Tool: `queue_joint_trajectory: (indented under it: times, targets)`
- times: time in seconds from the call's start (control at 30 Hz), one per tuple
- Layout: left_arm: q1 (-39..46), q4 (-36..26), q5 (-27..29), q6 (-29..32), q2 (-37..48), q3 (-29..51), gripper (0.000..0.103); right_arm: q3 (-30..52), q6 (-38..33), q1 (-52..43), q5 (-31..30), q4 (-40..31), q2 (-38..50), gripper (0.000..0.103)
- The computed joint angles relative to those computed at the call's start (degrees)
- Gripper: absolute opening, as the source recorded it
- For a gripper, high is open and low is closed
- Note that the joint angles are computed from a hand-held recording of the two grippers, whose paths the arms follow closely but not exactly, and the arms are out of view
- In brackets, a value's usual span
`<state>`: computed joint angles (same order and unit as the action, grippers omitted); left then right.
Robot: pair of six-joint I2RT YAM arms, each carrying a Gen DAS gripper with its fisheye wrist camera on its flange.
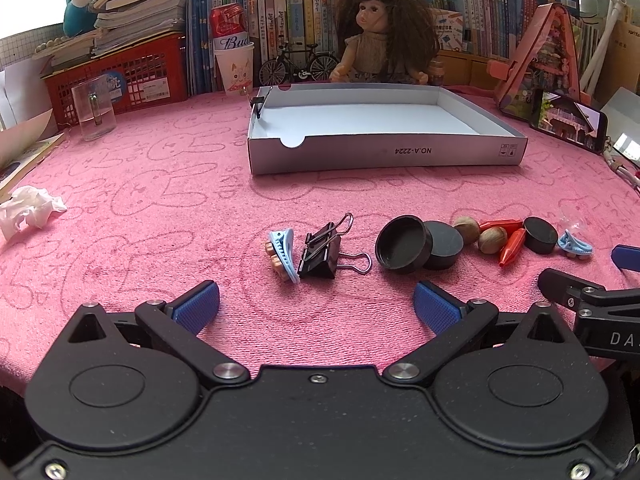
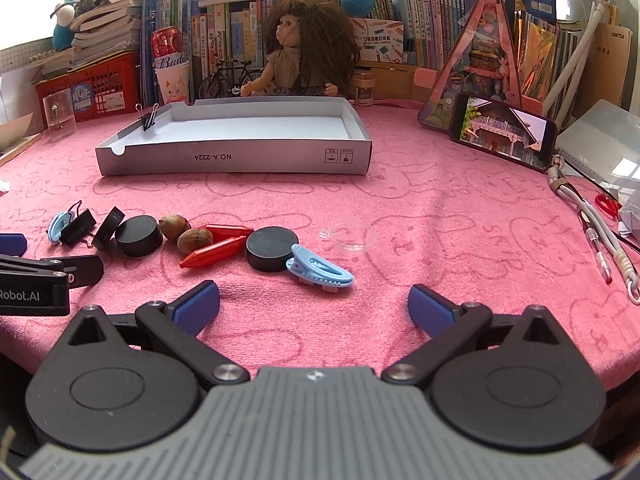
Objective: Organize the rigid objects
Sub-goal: 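Close the left tool on the black binder clip while the right tool grasps the light blue hair clip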
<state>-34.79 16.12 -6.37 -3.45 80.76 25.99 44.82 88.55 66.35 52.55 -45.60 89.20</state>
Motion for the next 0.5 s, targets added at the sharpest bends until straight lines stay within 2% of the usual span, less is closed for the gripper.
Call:
queue_joint_trajectory:
  times: [0.33, 0.43, 0.5]
  targets:
    - [0.39, 1.98, 0.46, -0.03, -0.38, -1.38, 0.102, 1.77, 4.41, 1.00, 1.41, -2.61, 2.66, 0.103]
    - [1.28, 1.96, 1.16, -0.99, -1.59, -1.91, 0.094, 1.14, 5.79, 2.17, 3.05, -2.45, 2.21, 0.098]
    - [2.16, 2.24, 2.00, -1.45, -2.34, -2.22, 0.083, 1.10, 6.36, 2.75, 4.25, -2.77, 1.69, 0.095]
